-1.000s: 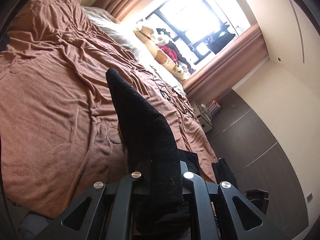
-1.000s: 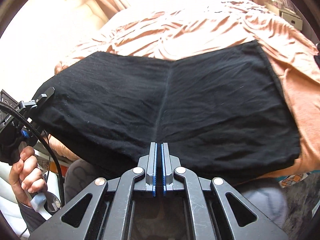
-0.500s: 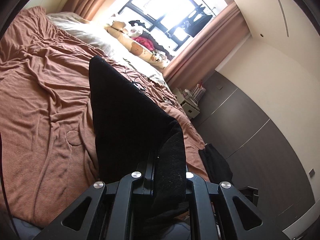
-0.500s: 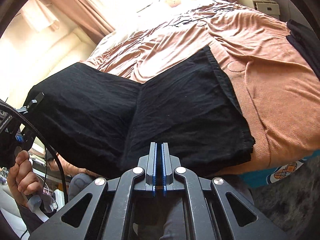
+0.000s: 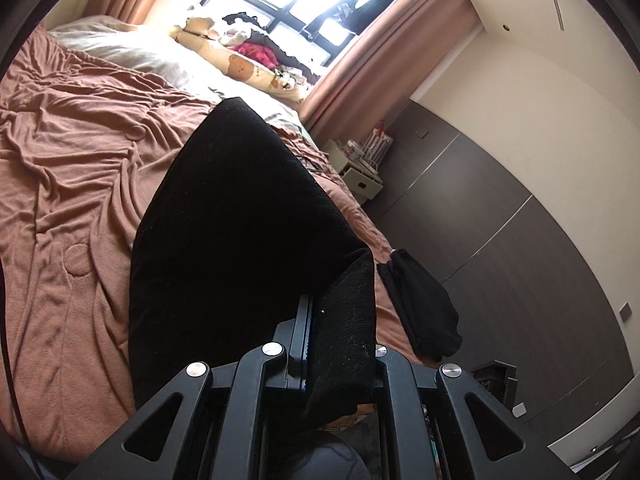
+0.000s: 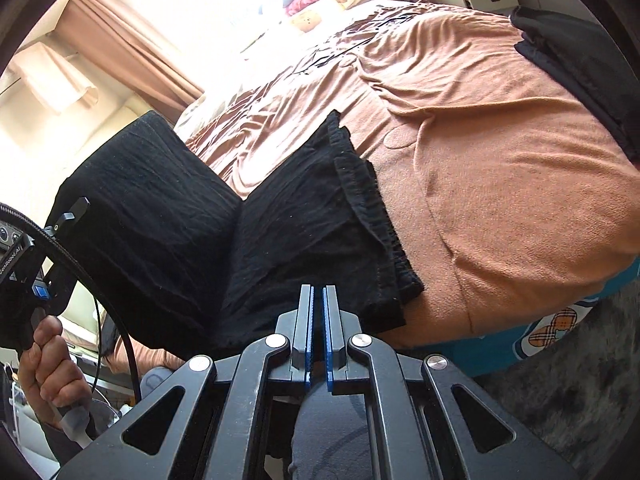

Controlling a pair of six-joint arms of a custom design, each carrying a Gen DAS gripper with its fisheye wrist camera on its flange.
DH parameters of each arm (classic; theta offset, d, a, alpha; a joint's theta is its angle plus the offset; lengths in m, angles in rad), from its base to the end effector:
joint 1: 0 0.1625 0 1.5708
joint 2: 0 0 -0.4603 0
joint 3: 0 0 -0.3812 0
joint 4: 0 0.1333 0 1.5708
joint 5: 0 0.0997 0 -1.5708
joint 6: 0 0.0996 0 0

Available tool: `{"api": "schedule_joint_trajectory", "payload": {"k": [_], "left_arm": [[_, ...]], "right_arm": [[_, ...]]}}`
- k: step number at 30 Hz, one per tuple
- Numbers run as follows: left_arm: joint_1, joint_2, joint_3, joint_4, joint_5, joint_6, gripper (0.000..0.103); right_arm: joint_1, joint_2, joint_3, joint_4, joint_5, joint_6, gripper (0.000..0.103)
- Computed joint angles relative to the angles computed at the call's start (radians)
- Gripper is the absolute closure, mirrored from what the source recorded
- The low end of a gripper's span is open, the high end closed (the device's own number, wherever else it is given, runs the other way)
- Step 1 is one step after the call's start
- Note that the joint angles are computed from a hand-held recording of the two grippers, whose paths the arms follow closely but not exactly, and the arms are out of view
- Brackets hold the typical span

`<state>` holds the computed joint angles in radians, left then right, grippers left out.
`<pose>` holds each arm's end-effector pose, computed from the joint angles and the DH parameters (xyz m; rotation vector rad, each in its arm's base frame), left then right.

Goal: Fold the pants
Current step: 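Lift the pants edge with the left gripper and fold it over, then lower the folded part and open the left gripper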

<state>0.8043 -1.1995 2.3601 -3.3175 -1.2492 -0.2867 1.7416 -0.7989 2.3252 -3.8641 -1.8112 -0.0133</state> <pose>-0.1964 -0.4416 0.2183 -0.5604 -2.8985 1.0095 0.1891 -0.4514 0.1111 0.1194 -2.7517 1.1327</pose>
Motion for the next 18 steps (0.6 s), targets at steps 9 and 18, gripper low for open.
{"api": "schedule_joint_trajectory", "payload": {"k": [9,18], "left_arm": [[0.024,0.185,-0.061,0.033,-0.066,-0.005,0.092],[0.004,0.249,-0.075,0.090,-0.057,-0.048,0.090]], "right_arm": [[-0.082,-0.038,0.055,-0.031,0.046,0.013,0.102],[-0.123,-0.067,0.080,-0.033,0.084,0.012,0.102]]}}
